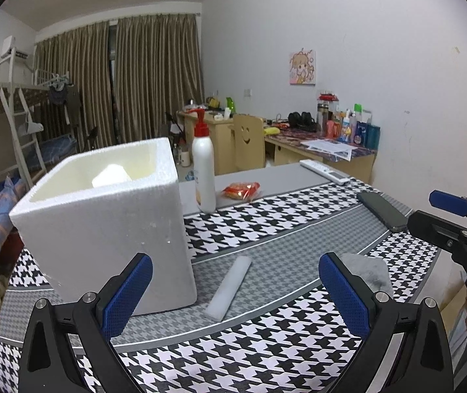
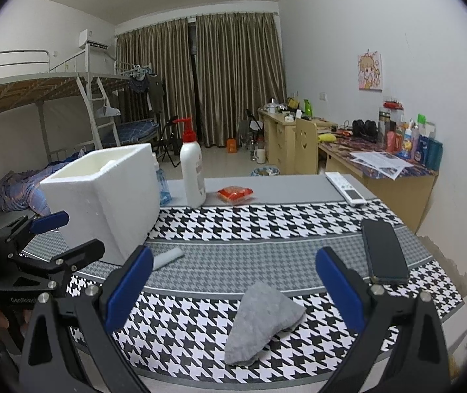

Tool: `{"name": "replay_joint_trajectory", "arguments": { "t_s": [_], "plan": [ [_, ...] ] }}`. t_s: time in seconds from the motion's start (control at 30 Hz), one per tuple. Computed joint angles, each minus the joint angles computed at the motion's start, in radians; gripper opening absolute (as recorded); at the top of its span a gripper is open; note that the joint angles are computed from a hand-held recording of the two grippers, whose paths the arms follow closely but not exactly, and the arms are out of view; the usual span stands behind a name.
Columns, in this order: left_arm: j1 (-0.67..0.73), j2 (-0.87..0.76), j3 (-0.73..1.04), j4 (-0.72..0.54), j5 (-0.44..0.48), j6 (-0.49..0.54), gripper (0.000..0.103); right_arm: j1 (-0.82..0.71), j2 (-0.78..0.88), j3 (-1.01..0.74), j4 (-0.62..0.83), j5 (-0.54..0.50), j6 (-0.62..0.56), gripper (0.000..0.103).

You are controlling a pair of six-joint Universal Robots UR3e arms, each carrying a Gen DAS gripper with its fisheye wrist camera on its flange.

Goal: Organize soft objects
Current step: 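Move the left tool toward the white foam stick while right tool approaches the grey cloth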

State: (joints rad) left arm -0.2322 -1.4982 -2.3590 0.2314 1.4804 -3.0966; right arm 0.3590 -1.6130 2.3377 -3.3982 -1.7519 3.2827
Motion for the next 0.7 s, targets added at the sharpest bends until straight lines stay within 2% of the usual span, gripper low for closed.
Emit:
{"name": "replay_joint_trajectory", "arguments": {
  "t_s": [0.7],
  "plan": [
    [-0.009, -0.185, 0.099, -0.061, 0.018, 0.023, 0.102, -0.079, 0.091, 0.043, -0.035, 0.076, 0.027, 0.101]
  ]
}}
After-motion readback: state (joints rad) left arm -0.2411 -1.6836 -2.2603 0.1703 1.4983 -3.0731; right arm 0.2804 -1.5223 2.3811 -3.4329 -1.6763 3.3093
